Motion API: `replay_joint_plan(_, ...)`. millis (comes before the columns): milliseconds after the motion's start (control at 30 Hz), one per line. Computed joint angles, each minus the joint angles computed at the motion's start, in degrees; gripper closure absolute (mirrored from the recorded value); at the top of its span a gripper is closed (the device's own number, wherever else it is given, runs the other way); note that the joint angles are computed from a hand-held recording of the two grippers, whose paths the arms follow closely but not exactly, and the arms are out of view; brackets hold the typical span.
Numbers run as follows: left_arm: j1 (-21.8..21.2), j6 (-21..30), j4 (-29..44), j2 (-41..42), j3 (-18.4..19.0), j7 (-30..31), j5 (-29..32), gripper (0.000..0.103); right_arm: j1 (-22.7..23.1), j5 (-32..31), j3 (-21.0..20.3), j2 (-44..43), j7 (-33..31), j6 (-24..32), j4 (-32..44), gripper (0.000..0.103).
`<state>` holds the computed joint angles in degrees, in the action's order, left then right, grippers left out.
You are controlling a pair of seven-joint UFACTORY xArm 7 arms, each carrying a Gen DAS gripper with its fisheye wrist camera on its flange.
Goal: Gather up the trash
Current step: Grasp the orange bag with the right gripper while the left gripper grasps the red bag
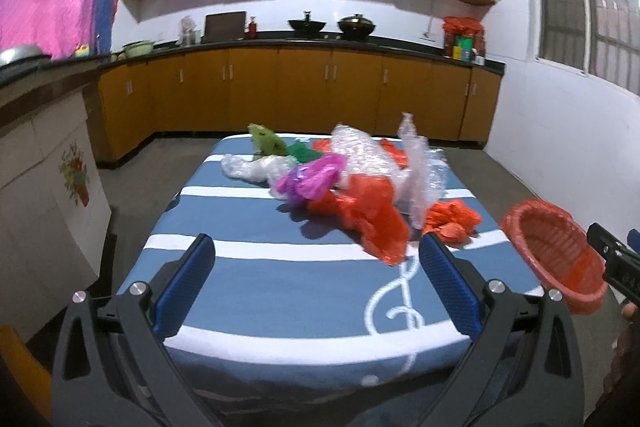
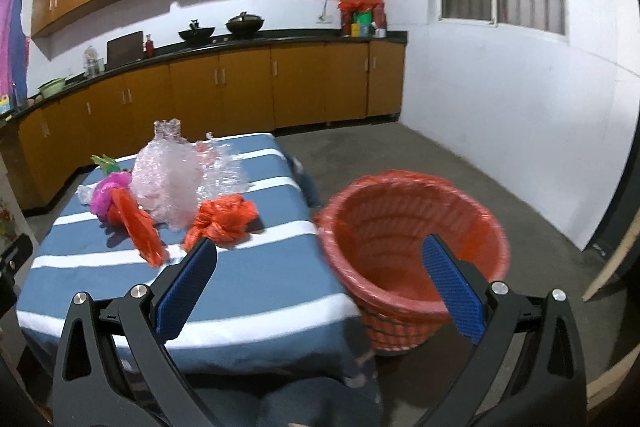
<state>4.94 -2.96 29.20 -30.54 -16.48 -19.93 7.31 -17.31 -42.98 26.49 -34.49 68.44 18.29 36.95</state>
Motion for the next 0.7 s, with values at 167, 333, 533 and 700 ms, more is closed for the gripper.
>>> replay_joint_plan(167,4.43,-1.47,2.60,4.60,-1.41,-0.65,0.27,0.004,-3.26,-5.77,3.26,11.56,2.24,-0.83,8.11,0.004)
replay_joint_plan(333,8.20,-1.80,5.43,9.15,-3.10,-1.01,1.21,0.004,-1.99,-11.06,3.33,23.80,2.91,0.96,16.30,0.015)
replay_joint_plan(533,11.80,-2.21,8.52,13.93,-5.28,-2.45,2.93,0.004,2.37,-13.97,0.84,36.05,2.67,4.32,25.34,0.019)
replay_joint_plan(700,13.08,-2.37,10.86,17.12,-5.48,-3.19,4.44,0.005,6.39,-14.04,-2.33,42.53,1.04,7.05,30.81,0.020)
